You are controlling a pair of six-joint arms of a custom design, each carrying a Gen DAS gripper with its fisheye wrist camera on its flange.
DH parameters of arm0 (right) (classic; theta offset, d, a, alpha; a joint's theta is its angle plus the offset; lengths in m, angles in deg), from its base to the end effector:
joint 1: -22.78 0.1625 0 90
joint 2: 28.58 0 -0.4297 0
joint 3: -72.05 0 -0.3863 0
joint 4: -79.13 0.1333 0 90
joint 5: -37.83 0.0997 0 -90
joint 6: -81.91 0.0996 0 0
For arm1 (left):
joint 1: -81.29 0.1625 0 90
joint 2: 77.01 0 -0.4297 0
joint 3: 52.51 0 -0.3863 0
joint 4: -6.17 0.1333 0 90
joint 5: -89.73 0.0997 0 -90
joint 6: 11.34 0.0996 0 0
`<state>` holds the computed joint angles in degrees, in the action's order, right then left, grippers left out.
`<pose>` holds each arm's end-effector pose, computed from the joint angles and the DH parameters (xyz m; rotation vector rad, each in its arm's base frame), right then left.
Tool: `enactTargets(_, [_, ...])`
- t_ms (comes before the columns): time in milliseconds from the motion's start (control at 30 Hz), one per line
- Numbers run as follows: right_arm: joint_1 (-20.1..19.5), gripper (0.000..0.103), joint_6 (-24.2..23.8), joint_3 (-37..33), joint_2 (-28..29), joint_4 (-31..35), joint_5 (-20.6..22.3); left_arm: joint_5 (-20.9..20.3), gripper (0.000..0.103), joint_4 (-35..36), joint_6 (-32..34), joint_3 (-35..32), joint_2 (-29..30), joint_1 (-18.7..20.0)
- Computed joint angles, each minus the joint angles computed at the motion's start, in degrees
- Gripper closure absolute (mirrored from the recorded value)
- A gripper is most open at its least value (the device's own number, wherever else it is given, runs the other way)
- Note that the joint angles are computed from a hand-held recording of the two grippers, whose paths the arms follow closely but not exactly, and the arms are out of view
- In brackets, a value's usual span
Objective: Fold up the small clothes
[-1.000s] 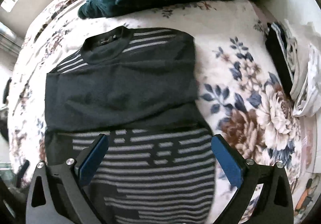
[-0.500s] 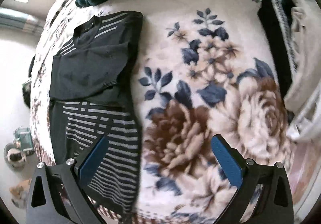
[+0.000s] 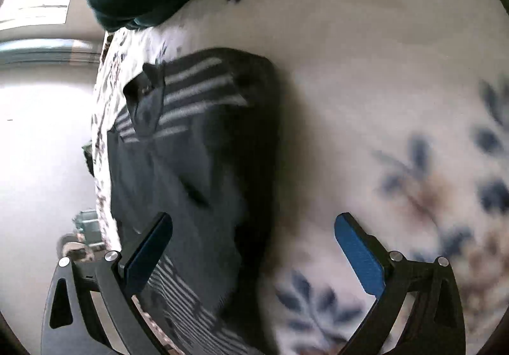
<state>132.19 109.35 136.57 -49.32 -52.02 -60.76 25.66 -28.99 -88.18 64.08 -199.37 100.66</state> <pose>0.3695 -0.6924 -0.0556 -0.2039 -2.9788 0.0263 -0.0847 -0.2173 0.4303 0.1115 2.2056 -0.2046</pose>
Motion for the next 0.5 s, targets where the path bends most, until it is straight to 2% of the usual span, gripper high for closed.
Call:
enactTargets(33, [-0.1,0.008,-0.1,-2.0,1.4,0.6,0.5,0.4,0.098,-0.1,-0.4,-0.6,-0.3,0.4])
enactTargets(67, [0.0,0.037,-0.4,-3.7,2.6,0.8,0.9,1.2,0.098,0.6,-1.5,-1.4,-0.6,0.0])
enactTargets(100, [0.3,0.073,-0.2,-6.1,3.9,2.6,0.3,2.3,0.098,2.1,-2.3,-2.3,-0.7,-0.4])
enactTargets(133, [0.8,0.079,0.5,-8.5,5.1,5.3,-1.2,2.8,0.098,3.2,-2.8,-3.2,-0.6,-0.8])
enactTargets(200, [1.7,0.089,0.8,-11.2,6.2,7.4,-3.1,3.4,0.099,4.9,-4.2,-5.4,-0.5,-1.4])
enactTargets(300, [2.9,0.091,1.1,-15.0,7.3,10.9,-3.8,5.4,0.099,7.3,-6.5,-9.3,0.9,-1.5])
enactTargets(400, [4.6,0.092,1.7,-19.5,8.3,14.6,-4.6,5.5,0.099,11.6,-11.2,-13.8,1.6,-4.3])
enactTargets(500, [6.8,0.093,2.7,-27.9,11.6,20.0,-6.0,7.5,0.099,14.3,-12.5,-19.5,2.5,-2.5])
